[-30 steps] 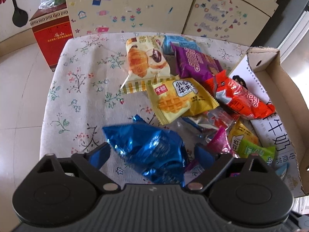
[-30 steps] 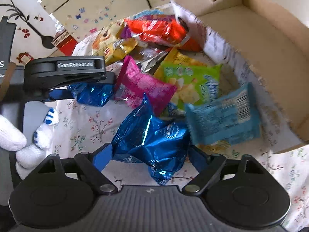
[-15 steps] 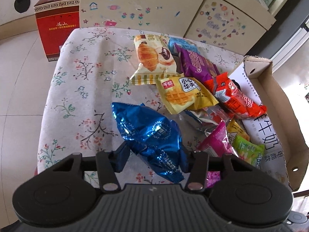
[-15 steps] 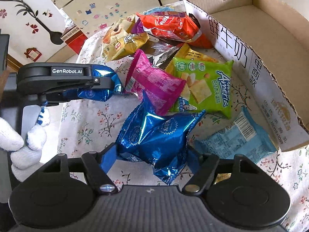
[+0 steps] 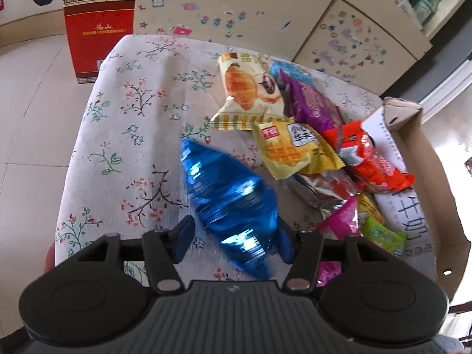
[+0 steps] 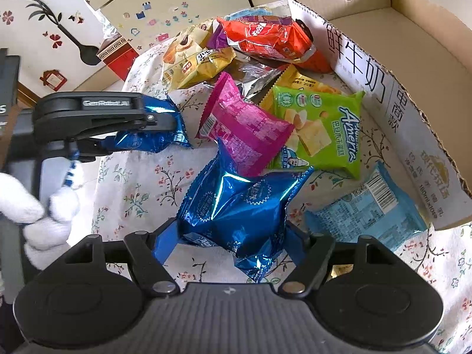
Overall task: Organize snacks
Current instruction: 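Grasp a blue foil bag with the right gripper while the left grasps another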
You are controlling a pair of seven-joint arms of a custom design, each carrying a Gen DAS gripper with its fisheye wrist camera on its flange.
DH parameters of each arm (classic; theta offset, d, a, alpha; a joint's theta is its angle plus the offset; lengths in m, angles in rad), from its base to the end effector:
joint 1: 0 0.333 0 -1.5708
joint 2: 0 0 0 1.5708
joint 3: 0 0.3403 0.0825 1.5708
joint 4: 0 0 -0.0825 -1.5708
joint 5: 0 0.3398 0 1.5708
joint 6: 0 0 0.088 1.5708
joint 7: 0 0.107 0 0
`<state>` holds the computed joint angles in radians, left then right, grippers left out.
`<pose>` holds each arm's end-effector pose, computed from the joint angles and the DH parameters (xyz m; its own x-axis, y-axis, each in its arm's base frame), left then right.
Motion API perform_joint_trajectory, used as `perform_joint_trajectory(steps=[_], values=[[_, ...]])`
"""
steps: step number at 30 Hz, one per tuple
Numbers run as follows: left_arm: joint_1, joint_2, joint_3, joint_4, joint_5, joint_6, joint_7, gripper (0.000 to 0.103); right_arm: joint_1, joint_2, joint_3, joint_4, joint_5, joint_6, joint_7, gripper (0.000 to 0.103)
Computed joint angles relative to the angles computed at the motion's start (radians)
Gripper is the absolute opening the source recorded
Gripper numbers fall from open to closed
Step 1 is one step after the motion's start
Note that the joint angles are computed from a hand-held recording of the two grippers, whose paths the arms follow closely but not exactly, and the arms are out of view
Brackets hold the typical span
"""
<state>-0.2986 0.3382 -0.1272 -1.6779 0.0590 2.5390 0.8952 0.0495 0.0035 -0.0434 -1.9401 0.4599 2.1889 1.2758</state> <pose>0.6077 -0.2631 0.5075 0.1518 -0.9401 0.3051 -0.8762 -0.2709 -0.3987 0.5428 0.0194 0.5472 0.1267 -0.9315 -0.3411 -0.9541 -0.0203 -0.2989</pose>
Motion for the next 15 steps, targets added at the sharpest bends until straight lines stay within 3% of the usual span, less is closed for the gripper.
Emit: perform_joint_trajectory(steps=[3,4,8,15], values=[[-0.003,0.005,0.002,0.000,-0.002,0.020,-0.016,0.055,-0.002,0.002,-0.001,0.002,0.001,-0.003,-0.001,0.080],[-0.004,0.004,0.002,-0.002,0.002,0.028,-0.010,0.047,-0.003,0.000,-0.001,0.000,0.004,-0.001,-0.007,0.080],[-0.014,-0.011,0.010,-0.022,0.034,0.057,0.000,0.035,-0.004,-0.013,-0.004,-0.008,0.029,0.005,-0.043,0.079],[0.009,-0.068,0.002,-0.104,0.005,0.150,0.010,0.028,0.001,-0.017,-0.005,-0.012,0.041,0.033,-0.049,0.079]])
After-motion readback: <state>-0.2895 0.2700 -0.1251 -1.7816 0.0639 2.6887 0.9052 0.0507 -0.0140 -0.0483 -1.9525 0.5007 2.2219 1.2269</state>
